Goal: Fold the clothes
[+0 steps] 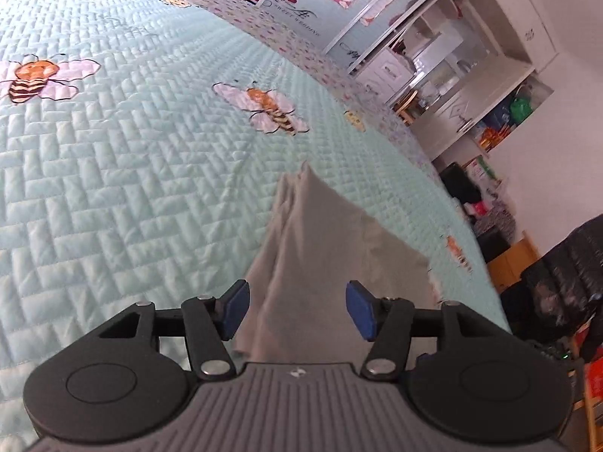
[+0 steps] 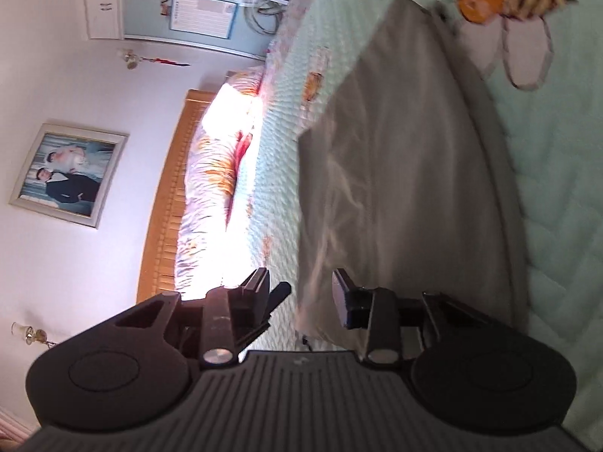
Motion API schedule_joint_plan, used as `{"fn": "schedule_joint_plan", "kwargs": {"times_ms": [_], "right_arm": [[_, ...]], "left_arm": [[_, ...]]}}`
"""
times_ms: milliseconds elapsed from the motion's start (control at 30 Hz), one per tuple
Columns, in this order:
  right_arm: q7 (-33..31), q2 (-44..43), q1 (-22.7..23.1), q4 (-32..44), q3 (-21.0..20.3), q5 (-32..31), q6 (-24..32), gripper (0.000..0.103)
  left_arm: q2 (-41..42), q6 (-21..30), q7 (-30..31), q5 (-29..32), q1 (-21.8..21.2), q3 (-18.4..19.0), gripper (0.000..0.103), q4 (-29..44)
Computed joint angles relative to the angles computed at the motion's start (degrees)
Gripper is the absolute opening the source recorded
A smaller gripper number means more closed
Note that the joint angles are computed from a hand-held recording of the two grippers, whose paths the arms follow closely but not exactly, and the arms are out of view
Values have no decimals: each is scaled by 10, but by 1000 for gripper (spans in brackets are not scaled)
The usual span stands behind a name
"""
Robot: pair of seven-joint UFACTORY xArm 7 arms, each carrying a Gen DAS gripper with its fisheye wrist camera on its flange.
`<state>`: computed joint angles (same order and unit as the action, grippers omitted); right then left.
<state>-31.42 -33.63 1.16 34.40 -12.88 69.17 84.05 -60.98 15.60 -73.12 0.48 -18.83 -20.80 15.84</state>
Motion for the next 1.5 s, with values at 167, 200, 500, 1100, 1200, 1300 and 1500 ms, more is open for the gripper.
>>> {"fn": "schedule_joint_plan", "kwargs": {"times_ms": [167,200,500,1100,1200,1300,1500], "right_arm": [[23,85,18,51,25,109,-57,42],[24,103,21,62,36,122,-75,42],[19,167,26,125,75,100,-118,46],[11,252,15,209,104,59,-228,65],[16,216,8,184,86,75,-190,66],[-6,130,-7,137,58,55,-155,69],[48,-19,-55,30,-16,-120,-71,75]], "left_arm": [[156,-151,4,-16,25,18,65,44],[177,-134,5,-20,26,22,65,54],[209,-133,10,-49,11,61,61,64],[377,-108,156,-52,54,91,60,194],[315,-64,133,-39,71,69,61,178],[226,-9,121,-23,70,54,67,149],[-3,162,17,-55,32,27,72,52]]}}
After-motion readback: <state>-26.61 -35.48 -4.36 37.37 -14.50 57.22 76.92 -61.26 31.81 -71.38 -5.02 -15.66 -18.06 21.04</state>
